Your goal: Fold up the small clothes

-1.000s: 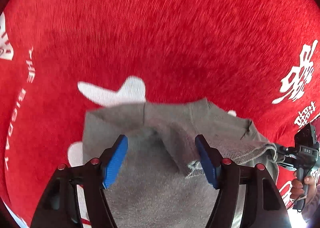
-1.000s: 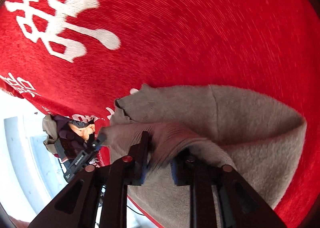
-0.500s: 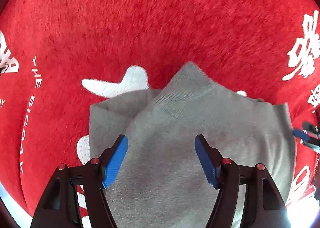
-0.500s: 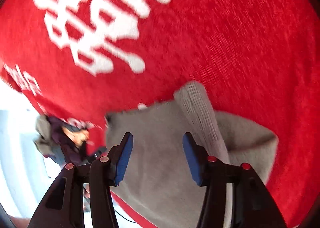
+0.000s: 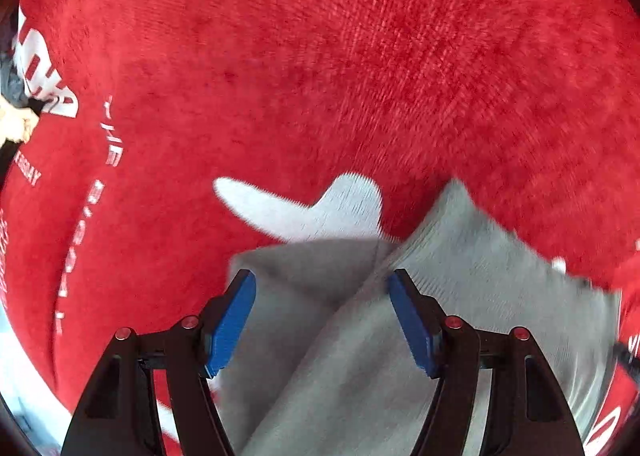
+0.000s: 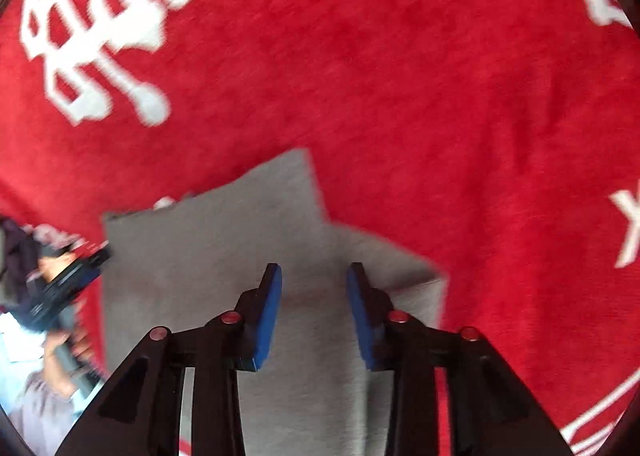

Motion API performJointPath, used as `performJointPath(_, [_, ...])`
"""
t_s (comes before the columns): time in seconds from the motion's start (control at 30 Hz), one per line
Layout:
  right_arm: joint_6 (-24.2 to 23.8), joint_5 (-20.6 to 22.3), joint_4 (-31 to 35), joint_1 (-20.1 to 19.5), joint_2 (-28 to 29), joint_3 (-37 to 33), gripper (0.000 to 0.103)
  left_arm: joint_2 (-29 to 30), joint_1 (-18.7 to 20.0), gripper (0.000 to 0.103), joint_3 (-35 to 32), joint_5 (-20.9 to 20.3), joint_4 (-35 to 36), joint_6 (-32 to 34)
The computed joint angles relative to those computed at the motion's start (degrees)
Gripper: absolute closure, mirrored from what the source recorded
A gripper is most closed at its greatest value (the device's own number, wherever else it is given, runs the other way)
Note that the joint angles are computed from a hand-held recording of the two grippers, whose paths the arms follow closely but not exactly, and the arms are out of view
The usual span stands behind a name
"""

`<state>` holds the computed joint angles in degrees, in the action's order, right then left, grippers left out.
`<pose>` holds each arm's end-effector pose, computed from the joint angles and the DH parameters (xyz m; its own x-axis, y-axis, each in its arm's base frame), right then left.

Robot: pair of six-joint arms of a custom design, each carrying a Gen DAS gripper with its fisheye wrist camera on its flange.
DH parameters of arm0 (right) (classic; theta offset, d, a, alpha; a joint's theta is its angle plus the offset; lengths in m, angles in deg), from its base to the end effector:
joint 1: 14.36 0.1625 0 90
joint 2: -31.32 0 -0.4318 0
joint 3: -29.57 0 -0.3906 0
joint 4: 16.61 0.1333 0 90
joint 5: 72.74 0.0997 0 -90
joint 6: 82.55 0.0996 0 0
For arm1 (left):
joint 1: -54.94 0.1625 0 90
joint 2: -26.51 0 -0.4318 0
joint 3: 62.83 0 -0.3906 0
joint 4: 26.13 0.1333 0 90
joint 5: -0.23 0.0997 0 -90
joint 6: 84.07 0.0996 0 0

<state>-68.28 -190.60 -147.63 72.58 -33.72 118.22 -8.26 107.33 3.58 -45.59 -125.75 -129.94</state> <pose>0.0513 -0.6653 0.3433 -0.8358 0.4159 0.3584 0.2651 0.8774 -0.3999 -0.2989 -0.7201 0.1002 -0.6906 -0.0783 -0.7190 0.1006 0.9741 -0.2027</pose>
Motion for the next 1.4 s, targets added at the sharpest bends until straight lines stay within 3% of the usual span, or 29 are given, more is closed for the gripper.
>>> performJointPath(0.13, [-2.79,7.93,-2.71,-1.12,-3.95,3.5,0.06,-5.09,-0.51,0.033,4.27,-6.29,0.49,4.82])
performJointPath(0.27, [-7.39,14.82,-0.95,0.19,-6.68,5.99,0.056,-13.21,-0.25,0.033,12.31,-16.16,-2.01,8.91])
performJointPath(0.4, [-8.11,22.07,2.47,3.14,-6.33,8.54,0.055,-18.35,-0.36,0.033,18.41,-20.38,-2.54,9.59])
performJointPath(0.53, [-4.09,29.19,1.04,5.06,-3.98,13.2,0.054,-21.69,-0.31,0.033,23.34,-23.11,-5.36,12.64])
performJointPath(0.7, [8.28,36.16,-10.56,5.61,0.58,21.0,0.053,-22.73,0.19,0.033,25.18,-27.7,-8.65,17.46])
performJointPath(0.93, [25.42,38.54,-37.95,3.97,5.28,30.52,0.051,-22.79,2.76,0.035,25.88,-34.43,-13.03,23.74])
performJointPath(1.0, [29.49,38.33,-45.12,3.48,6.91,31.7,0.051,-21.19,3.4,0.067,24.79,-36.14,-12.56,25.33])
performJointPath(1.03, [31.06,38.27,-47.28,3.16,7.12,32.26,0.053,-20.79,3.73,0.098,24.08,-36.4,-11.47,25.66])
performJointPath(1.07, [32.56,37.61,-48.29,3.51,7.74,31.91,0.059,-20.81,3.97,0.097,23.8,-36.56,-10.71,25.87])
performJointPath(1.1, [32.92,36.03,-47.61,4.04,7.79,31.24,0.09,-21.32,3.98,0.097,24.21,-36.82,-11.44,26.3])
performJointPath(1.13, [32.12,34.65,-45.6,4.59,7.62,30.29,0.095,-22.14,3.89,0.097,24.78,-37.07,-12.06,26.98])
performJointPath(1.27, [24.36,31.25,-35.65,7.07,5.58,27.24,0.095,-25.35,3.41,0.097,27.12,-36.62,-12.44,27.81])
performJointPath(1.4, [21.42,28.46,-28.81,7.83,5.88,25.77,0.095,-27.12,4.08,0.097,30.68,-36.33,-12.68,27.81])
